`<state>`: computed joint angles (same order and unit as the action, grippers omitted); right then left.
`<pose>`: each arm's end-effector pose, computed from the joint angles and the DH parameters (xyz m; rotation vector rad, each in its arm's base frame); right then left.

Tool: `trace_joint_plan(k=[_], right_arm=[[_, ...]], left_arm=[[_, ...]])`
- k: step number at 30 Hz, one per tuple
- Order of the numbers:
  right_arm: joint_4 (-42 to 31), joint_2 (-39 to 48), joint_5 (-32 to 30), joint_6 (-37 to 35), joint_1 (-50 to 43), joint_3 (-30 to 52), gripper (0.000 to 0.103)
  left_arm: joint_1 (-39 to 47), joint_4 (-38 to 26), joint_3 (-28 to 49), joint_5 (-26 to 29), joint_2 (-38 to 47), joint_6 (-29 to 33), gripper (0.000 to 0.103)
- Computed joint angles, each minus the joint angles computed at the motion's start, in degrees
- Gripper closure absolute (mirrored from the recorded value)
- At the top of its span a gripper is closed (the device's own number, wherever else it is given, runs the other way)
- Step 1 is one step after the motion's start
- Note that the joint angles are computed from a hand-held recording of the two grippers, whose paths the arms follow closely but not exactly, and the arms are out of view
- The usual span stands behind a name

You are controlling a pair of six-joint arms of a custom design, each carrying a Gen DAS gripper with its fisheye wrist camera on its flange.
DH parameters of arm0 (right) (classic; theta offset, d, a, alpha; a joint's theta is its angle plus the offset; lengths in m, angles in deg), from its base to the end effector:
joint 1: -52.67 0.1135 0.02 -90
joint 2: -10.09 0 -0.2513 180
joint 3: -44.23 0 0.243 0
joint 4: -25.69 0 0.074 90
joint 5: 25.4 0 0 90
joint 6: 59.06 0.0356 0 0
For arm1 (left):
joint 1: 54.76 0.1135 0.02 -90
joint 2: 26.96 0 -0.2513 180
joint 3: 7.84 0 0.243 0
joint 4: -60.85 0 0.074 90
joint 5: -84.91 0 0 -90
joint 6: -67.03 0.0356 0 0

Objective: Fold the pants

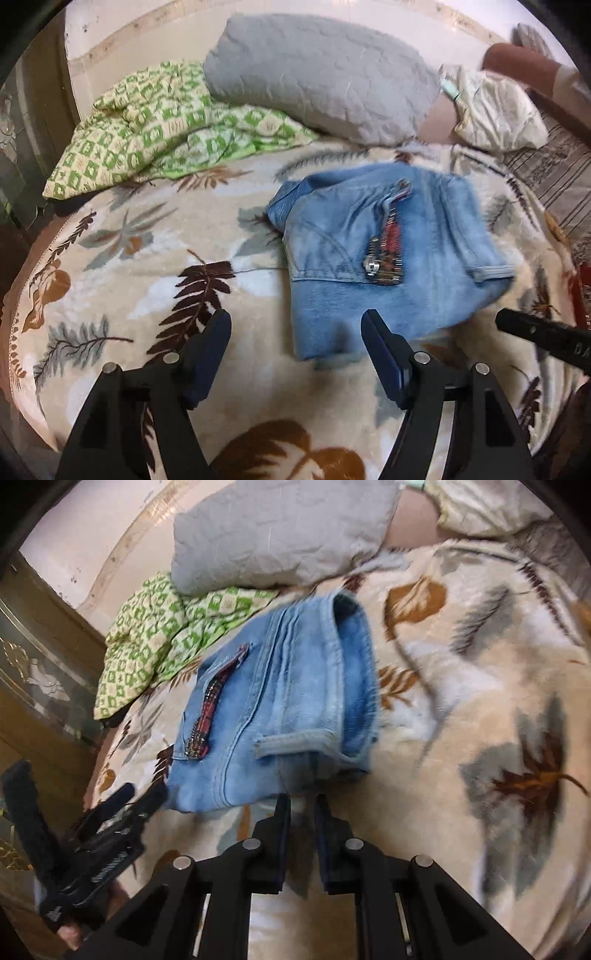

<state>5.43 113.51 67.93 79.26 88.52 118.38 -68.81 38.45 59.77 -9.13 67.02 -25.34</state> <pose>0.2941 0.2100 0.1558 0.3007 2.5034 0.5685 0.3182 -0.0770 0.1739 0.2142 2.4102 -0.0455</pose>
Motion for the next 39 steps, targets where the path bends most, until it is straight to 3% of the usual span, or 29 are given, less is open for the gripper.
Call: trace_joint_plan(k=[3, 4, 5, 7, 10, 17, 39], right_arm=[[-1.0, -3.1, 2.4, 0.9, 2.7, -2.3, 0.074], [-0.6, -4.3, 3.4, 1.2, 3.9, -3.3, 0.065], [-0.3, -5.2, 4.4, 1.5, 5.0, -3.9, 0.046], [0.8, -7.6, 7.1, 1.4, 7.0, -5.9, 0.033], [-0.7, -8.9, 11.7, 0.7, 10.0, -5.5, 0.033], [-2.9, -8.8, 18.4, 0.7, 12.5, -4.5, 0.033], [-5.1, -8.7, 23.0, 0.0, 13.6, -3.0, 0.033]], left_arm=[[-0.8, 1.6, -4.9, -1.0, -5.9, -0.9, 0.028], [-1.3, 2.3, -6.2, -2.0, -7.3, -0.6, 0.028], [-2.1, 3.1, -7.9, -3.5, -9.3, -0.2, 0.028], [-3.4, 4.0, -10.5, -5.6, -12.7, 0.2, 0.025], [-4.5, 4.8, -13.9, -7.0, -17.3, -0.3, 0.013], [-6.5, 5.5, -17.0, -11.4, -21.6, -0.8, 0.013], [-6.4, 4.0, -16.0, -9.5, -19.6, -1.5, 0.013]])
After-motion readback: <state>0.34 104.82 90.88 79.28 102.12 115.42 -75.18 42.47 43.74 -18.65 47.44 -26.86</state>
